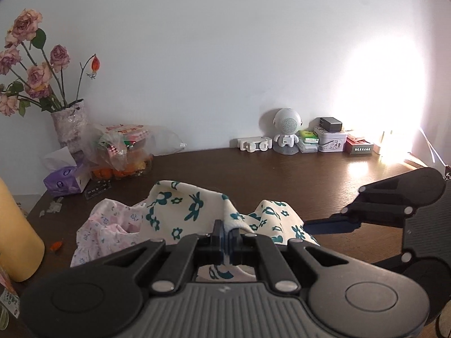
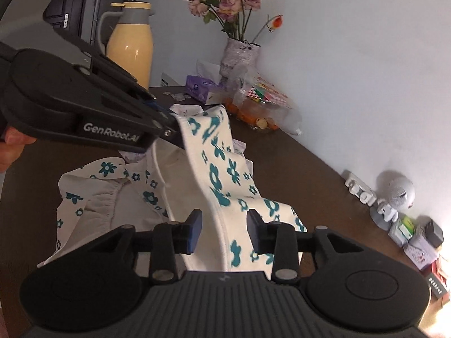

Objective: Fold clothes

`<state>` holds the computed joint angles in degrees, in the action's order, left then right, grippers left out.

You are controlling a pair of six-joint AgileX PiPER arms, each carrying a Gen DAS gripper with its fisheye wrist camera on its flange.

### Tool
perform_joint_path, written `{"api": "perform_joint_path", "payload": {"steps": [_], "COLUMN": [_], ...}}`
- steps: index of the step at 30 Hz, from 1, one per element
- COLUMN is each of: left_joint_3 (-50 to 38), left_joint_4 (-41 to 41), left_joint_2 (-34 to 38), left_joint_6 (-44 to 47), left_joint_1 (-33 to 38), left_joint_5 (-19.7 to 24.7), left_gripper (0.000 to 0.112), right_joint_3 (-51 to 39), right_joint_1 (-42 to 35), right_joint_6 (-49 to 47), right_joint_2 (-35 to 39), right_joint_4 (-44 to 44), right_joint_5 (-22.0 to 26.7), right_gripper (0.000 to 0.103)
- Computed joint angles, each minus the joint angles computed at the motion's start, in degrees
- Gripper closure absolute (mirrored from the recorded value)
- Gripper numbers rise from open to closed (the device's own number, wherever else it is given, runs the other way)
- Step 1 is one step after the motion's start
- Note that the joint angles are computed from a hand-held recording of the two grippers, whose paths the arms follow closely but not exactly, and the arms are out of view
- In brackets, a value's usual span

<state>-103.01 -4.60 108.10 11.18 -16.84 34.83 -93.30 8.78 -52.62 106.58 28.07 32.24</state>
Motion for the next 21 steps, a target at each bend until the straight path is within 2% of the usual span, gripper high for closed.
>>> {"api": "perform_joint_path", "payload": {"steps": [5,9,11,12,14,15,19,21], "left_joint_3": [4.6,8.2,9.8,10.6,12.2,13.2,17.7,21.0], "left_joint_4": [-5.1,-8.7,-9.9,-11.0,-13.2,-14.1,-19.0,-22.1], "left_joint_2": [-2.6,-4.6,-5.6,-6.0,-6.9,-7.4,-9.9,-11.7], "left_joint_6": [5.2,9.3,10.4,11.3,13.2,13.8,15.1,16.7], "left_joint_1": [1.8,2.9,3.5,3.9,4.8,5.1,7.3,8.2], "left_joint_5": [-1.8,-3.5,-4.3,-4.7,-5.5,-6.1,-8.7,-10.3], "left_gripper": [0.110,0.110,0.110,0.109,0.107,0.103,0.095,0.086], "right_joint_3": [-1.6,-5.0,-8.9,-11.0,-16.3,-18.6,-29.2,-34.0], "right_joint_1": [2.2,4.0,3.8,3.7,2.8,2.3,0.4,-0.6], "right_joint_6": [-5.0,-4.2,-3.9,-3.7,-2.1,-0.7,7.3,11.6], "right_joint_2": [2.1,5.0,7.3,8.5,11.2,12.3,17.3,19.4], "right_joint_4": [3.2,0.7,1.4,1.8,3.6,4.4,7.1,8.2], "right_joint_5": [-2.3,-2.8,0.6,2.5,8.2,10.4,18.9,22.6], "right_gripper": [0.069,0.070,0.078,0.089,0.096,0.101,0.101,0.101]}}
